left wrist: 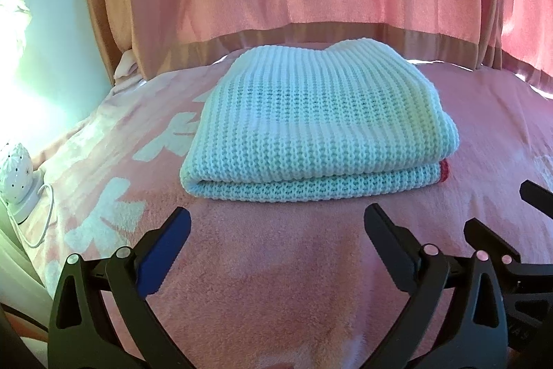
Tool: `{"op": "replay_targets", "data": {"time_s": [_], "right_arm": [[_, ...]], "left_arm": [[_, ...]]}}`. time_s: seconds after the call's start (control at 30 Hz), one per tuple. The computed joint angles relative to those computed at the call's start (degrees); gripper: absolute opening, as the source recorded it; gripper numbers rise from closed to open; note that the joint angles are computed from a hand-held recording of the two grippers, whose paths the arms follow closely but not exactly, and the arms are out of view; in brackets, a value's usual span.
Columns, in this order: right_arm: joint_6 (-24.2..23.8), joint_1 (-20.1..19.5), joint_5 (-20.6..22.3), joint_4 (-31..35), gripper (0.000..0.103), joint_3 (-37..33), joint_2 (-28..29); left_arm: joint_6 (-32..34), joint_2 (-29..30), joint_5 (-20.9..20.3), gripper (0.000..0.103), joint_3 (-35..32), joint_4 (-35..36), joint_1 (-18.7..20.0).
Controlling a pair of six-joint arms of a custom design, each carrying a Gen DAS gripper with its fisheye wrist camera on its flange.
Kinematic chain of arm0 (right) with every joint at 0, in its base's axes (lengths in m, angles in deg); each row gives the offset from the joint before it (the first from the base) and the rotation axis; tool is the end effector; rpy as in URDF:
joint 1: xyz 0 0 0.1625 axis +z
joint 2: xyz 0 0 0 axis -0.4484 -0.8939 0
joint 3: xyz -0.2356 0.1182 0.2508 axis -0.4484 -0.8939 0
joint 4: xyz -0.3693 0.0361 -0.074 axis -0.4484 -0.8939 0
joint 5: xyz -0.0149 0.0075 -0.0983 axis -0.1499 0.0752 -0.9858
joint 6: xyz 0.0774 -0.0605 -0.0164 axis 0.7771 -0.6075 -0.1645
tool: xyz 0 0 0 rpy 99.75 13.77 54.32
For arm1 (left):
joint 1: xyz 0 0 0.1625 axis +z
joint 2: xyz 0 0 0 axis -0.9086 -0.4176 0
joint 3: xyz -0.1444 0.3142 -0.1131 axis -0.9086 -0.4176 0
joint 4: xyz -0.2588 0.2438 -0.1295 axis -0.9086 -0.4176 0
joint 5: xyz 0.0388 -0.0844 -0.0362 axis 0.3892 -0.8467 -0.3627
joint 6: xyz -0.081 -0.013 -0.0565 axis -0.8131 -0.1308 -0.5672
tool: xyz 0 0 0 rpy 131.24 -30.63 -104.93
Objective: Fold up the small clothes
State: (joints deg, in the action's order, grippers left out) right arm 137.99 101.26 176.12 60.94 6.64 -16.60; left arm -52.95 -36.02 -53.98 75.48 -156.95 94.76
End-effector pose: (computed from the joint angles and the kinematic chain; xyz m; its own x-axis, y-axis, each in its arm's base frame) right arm -0.0278 -0.5556 0.3251 -0.6880 -0.3071 0.6576 -0.6511 0.6615 -0.3723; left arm -0.3880 -0.4818 -0.1220 -0.5607 -0.2520 -0.7887 0.5323 0.6199 -0.5765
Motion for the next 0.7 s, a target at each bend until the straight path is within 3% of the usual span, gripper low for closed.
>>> {"op": "replay_targets", "data": {"time_s": [0.2,0.7], "right_arm": [[-0.03,0.01,-0.16,0.17,0.085,-0.11,0.08],[-0.1,0.07,-0.15,-0.05,0.085,0.15,-0.02]], "left_arm": [[2.19,-0.29,-0.79,0.098,0.78,-3.26,0.19],[-1.08,-0.18,0.69,0.098,0.75,-0.18,-0.44]]}}
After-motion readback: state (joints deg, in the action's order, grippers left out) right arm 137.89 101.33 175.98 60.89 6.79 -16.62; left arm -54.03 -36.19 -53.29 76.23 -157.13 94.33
